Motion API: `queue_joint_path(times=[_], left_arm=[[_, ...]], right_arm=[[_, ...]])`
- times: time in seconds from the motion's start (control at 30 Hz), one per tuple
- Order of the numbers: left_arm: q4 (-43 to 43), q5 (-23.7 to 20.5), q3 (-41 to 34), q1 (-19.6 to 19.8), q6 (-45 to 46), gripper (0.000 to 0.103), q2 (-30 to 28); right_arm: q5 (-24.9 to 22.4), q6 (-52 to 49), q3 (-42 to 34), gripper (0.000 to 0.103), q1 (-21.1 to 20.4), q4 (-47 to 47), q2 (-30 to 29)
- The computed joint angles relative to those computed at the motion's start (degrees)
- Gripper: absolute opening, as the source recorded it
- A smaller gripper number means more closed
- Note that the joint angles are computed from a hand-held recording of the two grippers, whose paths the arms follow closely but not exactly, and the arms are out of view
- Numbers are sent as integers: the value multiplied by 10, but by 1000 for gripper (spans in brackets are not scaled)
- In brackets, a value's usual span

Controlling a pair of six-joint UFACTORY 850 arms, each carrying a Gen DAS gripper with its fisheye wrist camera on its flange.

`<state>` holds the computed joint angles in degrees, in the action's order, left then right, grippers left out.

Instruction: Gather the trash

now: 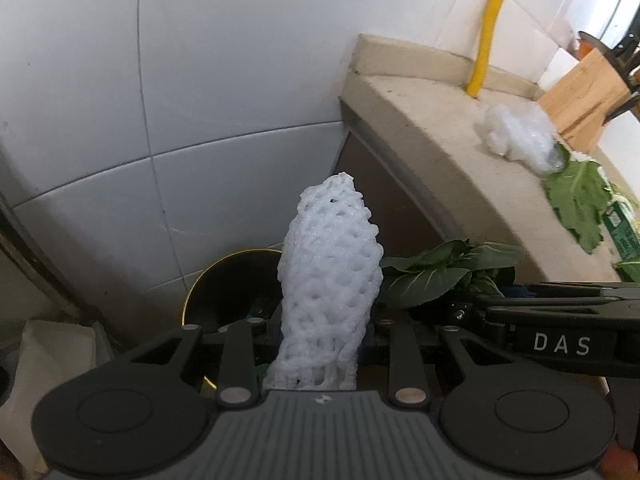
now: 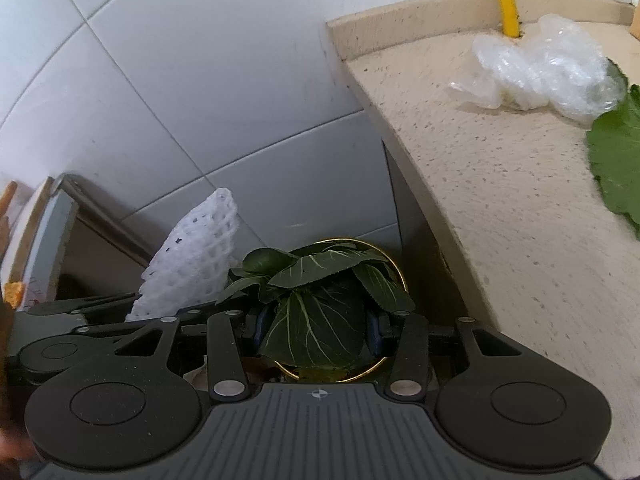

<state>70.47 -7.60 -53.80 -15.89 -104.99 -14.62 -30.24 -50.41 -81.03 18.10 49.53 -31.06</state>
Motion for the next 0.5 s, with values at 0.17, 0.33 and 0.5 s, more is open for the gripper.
queue_joint_path(times=[0.17,0.33,0.5], left_arm=[[-121,-2,-13,7,113,23,-18],[-178,-15,-23,10,162,23,-31],[-214,-35,-37,15,188,24,-46]], right_arm=[[-6,20,-17,52,2,-22,-18],[-17,36,-35,52,4,-42,-34],[-25,57,-64,52,11,-64,-58]])
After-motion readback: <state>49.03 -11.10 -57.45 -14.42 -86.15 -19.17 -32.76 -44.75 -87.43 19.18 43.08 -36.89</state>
